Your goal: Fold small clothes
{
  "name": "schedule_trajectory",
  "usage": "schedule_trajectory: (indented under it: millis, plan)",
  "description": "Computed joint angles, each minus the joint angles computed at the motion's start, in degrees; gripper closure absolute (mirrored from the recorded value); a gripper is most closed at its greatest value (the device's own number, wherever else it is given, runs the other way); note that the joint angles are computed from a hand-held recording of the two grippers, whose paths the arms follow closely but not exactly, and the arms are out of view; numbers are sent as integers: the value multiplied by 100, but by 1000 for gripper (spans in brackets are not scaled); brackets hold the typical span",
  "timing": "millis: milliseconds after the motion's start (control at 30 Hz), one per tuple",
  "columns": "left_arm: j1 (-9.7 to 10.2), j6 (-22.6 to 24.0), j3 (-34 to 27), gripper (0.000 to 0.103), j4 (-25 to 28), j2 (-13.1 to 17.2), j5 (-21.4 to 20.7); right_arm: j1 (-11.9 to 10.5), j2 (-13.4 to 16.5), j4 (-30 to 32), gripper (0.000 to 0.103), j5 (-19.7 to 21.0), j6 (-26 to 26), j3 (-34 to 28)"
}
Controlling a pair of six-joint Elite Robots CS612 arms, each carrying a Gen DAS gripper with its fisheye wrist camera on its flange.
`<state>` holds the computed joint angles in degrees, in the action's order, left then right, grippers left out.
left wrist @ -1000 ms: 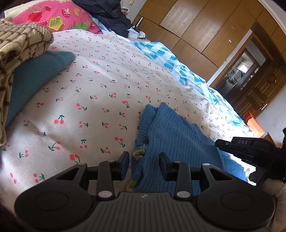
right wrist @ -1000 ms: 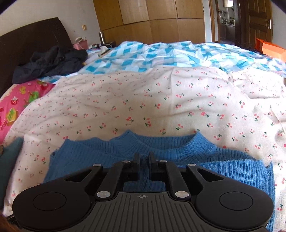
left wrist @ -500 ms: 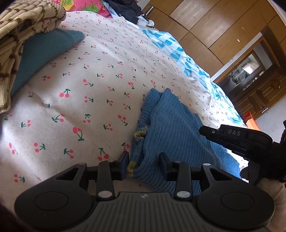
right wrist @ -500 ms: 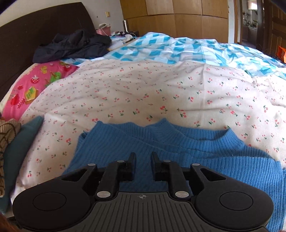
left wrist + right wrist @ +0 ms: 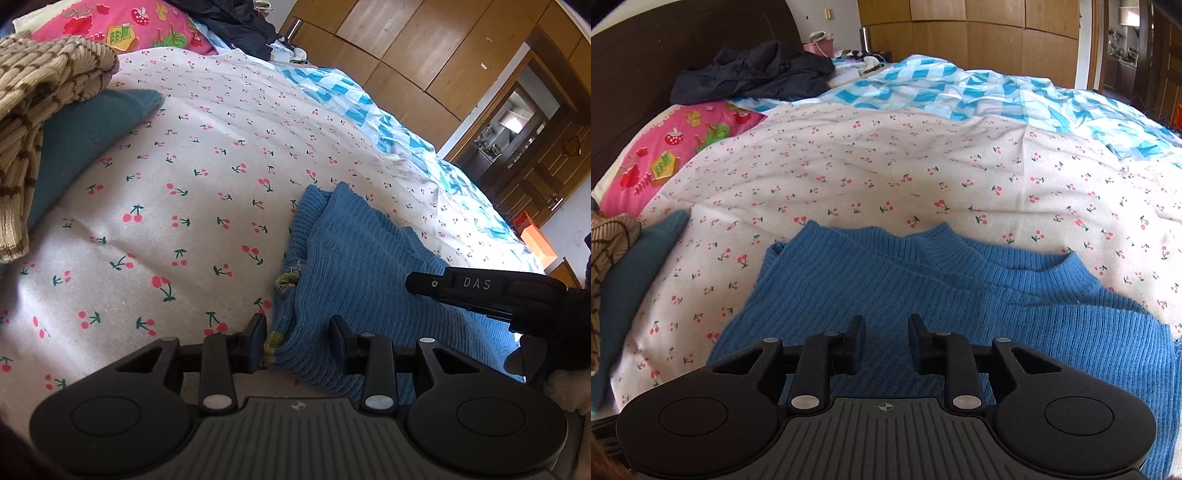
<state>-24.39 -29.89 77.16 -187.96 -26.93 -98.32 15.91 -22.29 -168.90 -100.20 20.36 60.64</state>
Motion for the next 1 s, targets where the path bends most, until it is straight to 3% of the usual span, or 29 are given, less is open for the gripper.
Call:
schedule_trajectory:
  millis: [267, 500, 867, 1000]
  plan:
    - [-51, 249, 53, 62, -21, -42, 170, 4, -101, -75, 77, 71, 31, 106]
    - [9, 77, -3, 61, 48, -1, -97, 23, -58, 152, 70, 350, -116, -151]
    - [125, -531, -92, 61, -164, 107, -233, 57, 451, 1366, 60, 685, -211, -1379]
    - [105, -338, -99, 61, -122, 106, -267, 69, 693, 1953, 54, 779, -149, -1945]
